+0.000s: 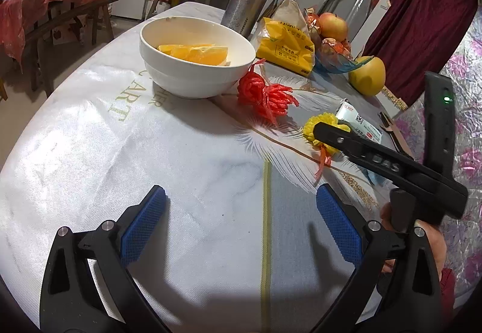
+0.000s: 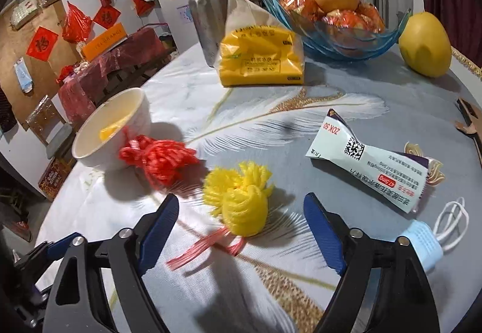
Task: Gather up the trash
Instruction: 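Grasp the yellow pompom with the right tool, then grasp the red pompom with the left tool while the right holds the yellow pompom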
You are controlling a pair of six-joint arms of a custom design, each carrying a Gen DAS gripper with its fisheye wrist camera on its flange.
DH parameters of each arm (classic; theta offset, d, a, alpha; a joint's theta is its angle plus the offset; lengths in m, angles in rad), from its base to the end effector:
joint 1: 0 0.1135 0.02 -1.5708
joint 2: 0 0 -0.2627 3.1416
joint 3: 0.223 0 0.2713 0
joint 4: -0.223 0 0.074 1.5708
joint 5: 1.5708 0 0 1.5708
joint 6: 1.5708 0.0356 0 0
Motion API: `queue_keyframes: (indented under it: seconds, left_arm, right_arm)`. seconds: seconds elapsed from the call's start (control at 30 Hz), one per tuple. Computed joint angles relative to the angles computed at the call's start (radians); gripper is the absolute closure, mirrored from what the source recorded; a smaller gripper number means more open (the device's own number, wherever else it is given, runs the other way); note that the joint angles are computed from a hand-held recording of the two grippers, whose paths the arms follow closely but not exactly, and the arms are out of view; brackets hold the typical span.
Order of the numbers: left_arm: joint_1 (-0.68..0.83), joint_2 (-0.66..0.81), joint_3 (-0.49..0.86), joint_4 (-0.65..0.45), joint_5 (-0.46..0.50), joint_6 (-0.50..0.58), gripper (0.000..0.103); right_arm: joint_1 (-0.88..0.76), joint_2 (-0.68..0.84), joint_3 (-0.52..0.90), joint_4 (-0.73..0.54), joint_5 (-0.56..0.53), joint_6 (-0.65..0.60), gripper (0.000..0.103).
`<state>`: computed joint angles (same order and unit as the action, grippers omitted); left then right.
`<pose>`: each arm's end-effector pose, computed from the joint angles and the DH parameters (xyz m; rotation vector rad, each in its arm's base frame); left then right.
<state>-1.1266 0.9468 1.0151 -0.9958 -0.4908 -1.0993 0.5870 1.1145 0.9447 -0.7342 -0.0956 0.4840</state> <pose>0.0966 -0.1640 0.3203 -0.1670 2.3952 -0.4503 0.2003 0.1373 0.2778 -0.1741 2.5536 0.5575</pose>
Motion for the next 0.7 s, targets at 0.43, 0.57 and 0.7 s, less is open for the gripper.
queue_keyframes:
  seconds: [0.43, 0.57, 0.7]
  left_arm:
    - [0.004, 0.042, 0.029, -0.025, 0.003, 0.010, 0.007]
    - [0.056, 0.085, 0.063, -0.008, 0.078, 0.088, 0.007]
    - [0.111, 0.186, 0.155, 0.017, 0.122, 0.161, 0.007]
  right_arm:
    - [-0.188, -0.328, -0.143, -0.164, -0.046, -0.053, 0.072]
    - [-0.424, -0.429, -0.193, -0.217, -0.198, -0.131, 0.071]
    - [-0.571, -0.451, -0.221, -0.218, -0.353, -0.173, 0.071]
